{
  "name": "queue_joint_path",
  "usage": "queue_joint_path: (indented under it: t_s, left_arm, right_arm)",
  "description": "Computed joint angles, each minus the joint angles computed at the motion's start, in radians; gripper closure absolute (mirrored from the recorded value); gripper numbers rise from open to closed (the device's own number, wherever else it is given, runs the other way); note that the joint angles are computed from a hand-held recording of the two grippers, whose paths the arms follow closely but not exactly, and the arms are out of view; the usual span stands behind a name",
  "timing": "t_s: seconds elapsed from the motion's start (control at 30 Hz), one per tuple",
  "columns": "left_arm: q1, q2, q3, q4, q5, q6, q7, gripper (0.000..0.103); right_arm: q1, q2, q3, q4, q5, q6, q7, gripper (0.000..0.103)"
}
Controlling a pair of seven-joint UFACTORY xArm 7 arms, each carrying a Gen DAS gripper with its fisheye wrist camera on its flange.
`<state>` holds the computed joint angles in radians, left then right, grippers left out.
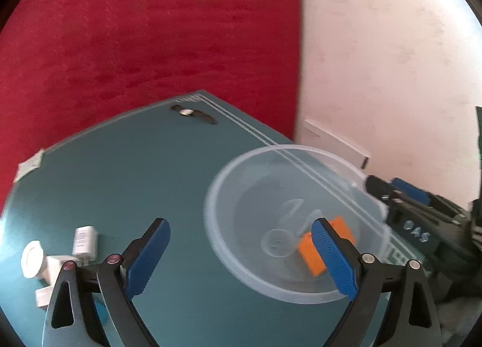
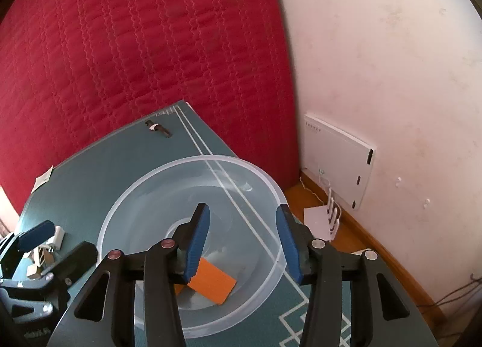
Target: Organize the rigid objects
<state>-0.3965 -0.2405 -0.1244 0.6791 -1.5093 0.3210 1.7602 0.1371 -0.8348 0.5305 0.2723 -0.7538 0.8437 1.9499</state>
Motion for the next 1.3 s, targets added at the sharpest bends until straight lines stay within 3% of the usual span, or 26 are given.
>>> queue_joint_path:
  t_s: [0.17,0.6,1.3]
  left_arm:
    - [0.009,0.001,-0.019,0.001,-0.108,-0.059,0.12,0.001]
    - [0.018,-0.023,-0.021,-0.034,-0.052,-0.071,0.053,0.001]
    - [0.073,0.019,0.073,-0.014,0.08,-0.06,-0.109,0.001]
  right_arm:
    - [0.002,0.005,0.001,0.001,-0.006,-0.001,0.004,0.048]
    - [0.003,0.025,-0.001,0.011,-0.013,-0.003,-0.001,0.048]
    - [0.031,0.204,0.021,0.115,-0.128,0.041,0.05,0.047]
